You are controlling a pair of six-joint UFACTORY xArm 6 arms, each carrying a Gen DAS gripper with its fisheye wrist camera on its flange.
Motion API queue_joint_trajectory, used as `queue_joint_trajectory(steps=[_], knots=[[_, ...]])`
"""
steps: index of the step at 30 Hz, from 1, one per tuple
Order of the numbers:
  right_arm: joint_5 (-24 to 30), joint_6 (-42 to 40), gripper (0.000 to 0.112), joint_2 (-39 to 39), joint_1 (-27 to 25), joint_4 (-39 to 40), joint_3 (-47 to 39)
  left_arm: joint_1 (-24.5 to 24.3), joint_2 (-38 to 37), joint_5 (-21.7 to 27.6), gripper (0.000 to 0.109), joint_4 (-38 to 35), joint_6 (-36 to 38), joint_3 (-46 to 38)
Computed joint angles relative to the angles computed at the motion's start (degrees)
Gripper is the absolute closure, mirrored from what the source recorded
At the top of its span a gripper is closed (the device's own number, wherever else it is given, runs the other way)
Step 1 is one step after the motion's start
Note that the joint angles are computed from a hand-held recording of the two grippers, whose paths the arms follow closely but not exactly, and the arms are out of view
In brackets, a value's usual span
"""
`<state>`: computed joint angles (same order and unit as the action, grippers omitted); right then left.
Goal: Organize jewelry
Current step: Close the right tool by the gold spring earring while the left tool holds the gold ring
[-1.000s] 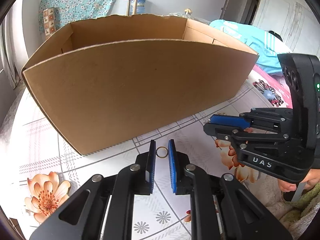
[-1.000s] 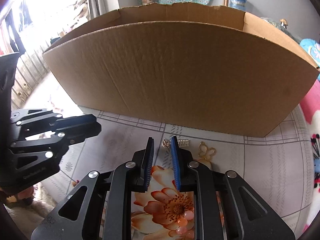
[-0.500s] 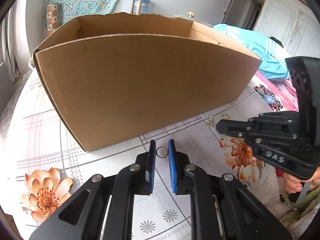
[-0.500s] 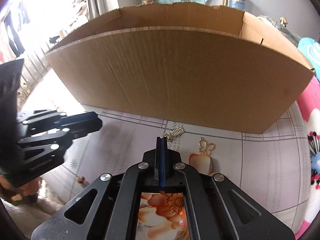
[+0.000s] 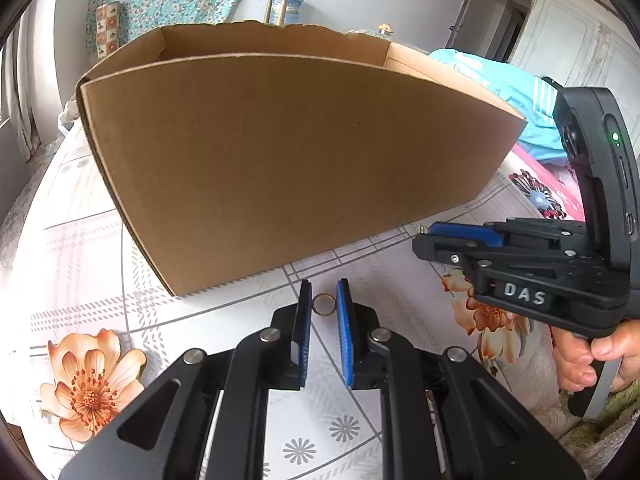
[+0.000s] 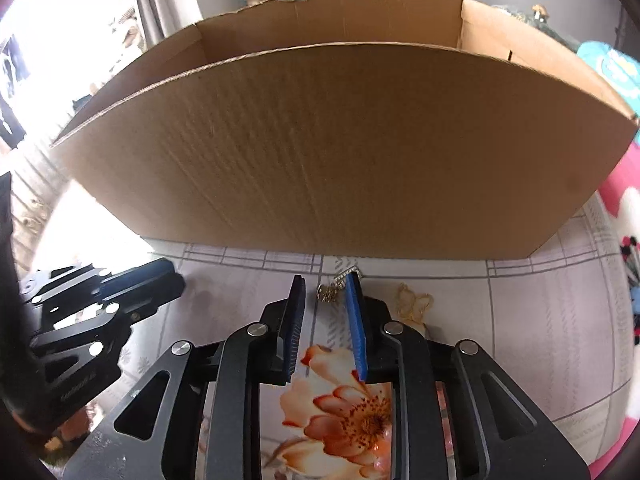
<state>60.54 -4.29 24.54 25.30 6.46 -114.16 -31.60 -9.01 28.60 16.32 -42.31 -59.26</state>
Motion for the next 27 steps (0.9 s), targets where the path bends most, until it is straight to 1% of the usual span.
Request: queue_joint_trajectory(steps=[4,6,7,8,9,10,12,14,16,22,23,24,27], knots=[[-1.9,3.1,0.091,-0.7,1.4,-3.8,1.6,0.1,0.2,0.0,0.097,-0.2,-0.3,-0.2],[-3.1,4.4,0.092,-2.3,2.4,-6.2,4.0,0.1,0.4,0.1,0.097,-0.3,-0.2,-0.3],[-3.6,4.7,0.096,-3.0,2.7,-6.9,5.1,0.1,0.4,0.1,0.097,-0.4,-0.2,-0.3],[-3.6,4.7,0.103,-3.3,2.9,-7.4,5.5,0.1,0.5,0.1,0.097,-0.4,-0.3,-0.4],[-3.2,4.8,0.107,-3.4,3.0,-6.9,5.5,0.2,0.5,0.0,0.097,-0.5,-0.1,-0.4],[-2.7,5.5,0.107,-3.3,3.5,-6.8,5.1,0.2,0.5,0.0,0.097,-0.6,-0.1,-0.4],[-1.8,4.8,0.107,-3.0,2.7,-5.5,4.4,0.3,0.6,-0.2,0.097,-0.6,-0.2,-0.4],[-1.1,4.6,0.108,-3.5,2.1,-3.1,4.7,0.3,0.5,-0.2,0.097,-0.4,-0.3,-0.3],[-0.7,4.0,0.112,-4.5,1.0,0.9,5.6,0.3,0.3,-0.2,0.097,-0.2,-0.5,-0.2],[-0.1,2.2,0.112,-8.3,-2.2,9.9,9.0,-0.1,-0.4,-0.2,0.097,1.5,-2.0,0.0],[0.6,1.9,0.112,-8.8,-3.0,12.2,9.1,-0.3,-0.7,0.0,0.097,2.0,-2.3,0.0],[1.8,0.0,0.112,-7.3,-5.3,14.5,6.8,-0.4,-0.8,0.1,0.097,2.4,-2.5,0.0],[3.1,-1.9,0.112,-8.1,-8.1,20.7,7.1,-1.0,-1.6,0.5,0.097,4.0,-3.5,0.1]])
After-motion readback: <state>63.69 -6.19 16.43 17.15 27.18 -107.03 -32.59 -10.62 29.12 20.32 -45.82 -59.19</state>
